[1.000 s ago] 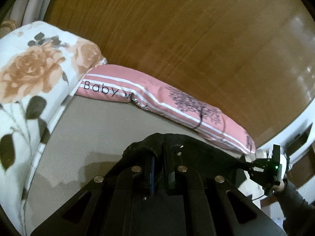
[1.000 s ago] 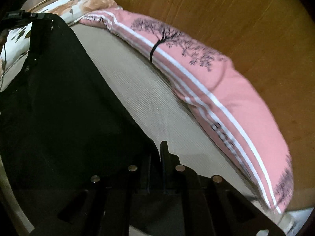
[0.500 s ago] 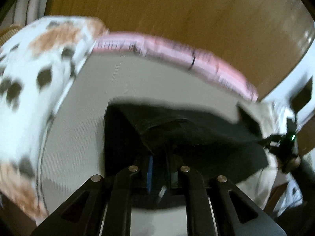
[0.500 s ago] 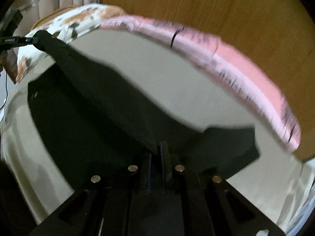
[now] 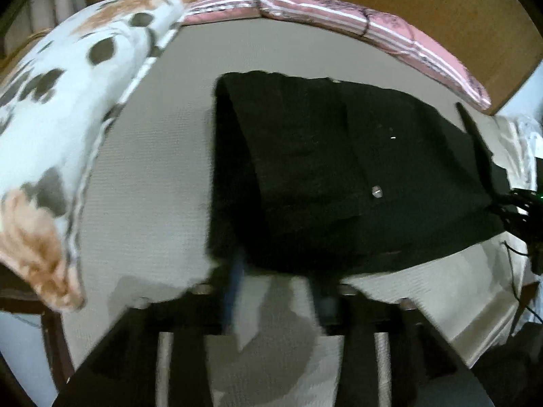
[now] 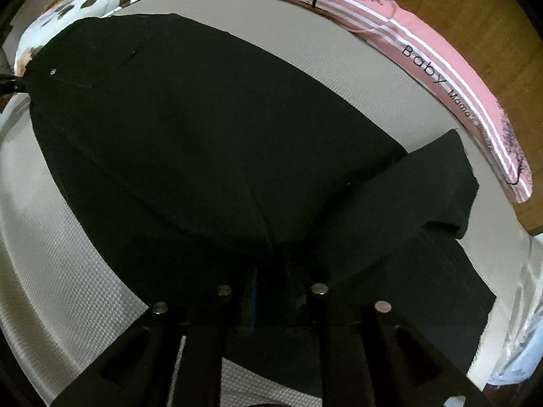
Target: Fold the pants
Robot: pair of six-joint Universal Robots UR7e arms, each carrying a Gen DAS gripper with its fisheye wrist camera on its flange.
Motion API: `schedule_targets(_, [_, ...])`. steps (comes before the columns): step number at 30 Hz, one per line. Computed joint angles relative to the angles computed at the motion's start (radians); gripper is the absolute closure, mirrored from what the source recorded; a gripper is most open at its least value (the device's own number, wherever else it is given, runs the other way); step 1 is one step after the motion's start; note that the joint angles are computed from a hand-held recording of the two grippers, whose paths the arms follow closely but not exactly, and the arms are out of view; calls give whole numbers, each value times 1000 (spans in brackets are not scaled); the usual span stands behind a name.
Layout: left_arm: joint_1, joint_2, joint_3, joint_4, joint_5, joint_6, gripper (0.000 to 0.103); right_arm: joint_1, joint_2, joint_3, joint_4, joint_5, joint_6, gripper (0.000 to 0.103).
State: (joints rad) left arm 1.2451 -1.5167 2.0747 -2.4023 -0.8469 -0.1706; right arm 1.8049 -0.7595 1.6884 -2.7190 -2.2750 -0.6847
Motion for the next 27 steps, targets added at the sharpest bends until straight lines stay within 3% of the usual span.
schedule_targets(2, [-8, -33, 24, 0, 14, -38, 42, 6, -17, 12, 23, 12, 26, 62])
schedule_targets(4, [0, -61, 28, 16, -20, -84, 42, 12, -24, 25, 13, 25, 31, 54])
schedule_targets(10, [32, -124, 71, -105, -268, -209, 42, 26, -59, 50, 13, 54, 57, 54])
schedule_targets(14, [78, -50, 52, -184, -398, -307, 42, 18, -87, 45, 27, 119, 124, 54])
schedule_targets(17, [96, -4, 45, -239, -398, -364, 49, 4, -109, 41, 61, 165, 203, 54])
schedule_targets(19, [102, 12, 51, -293, -400, -393, 70, -13, -123, 34, 86, 196, 258, 54])
schedule_targets(22, [98, 27, 51, -336, -375, -425, 83, -39, -147, 32, 101, 228, 329, 54])
schedule_targets(27, [66, 30, 54, -401, -279, -424, 87, -93, -167, 9, 127, 278, 481, 54])
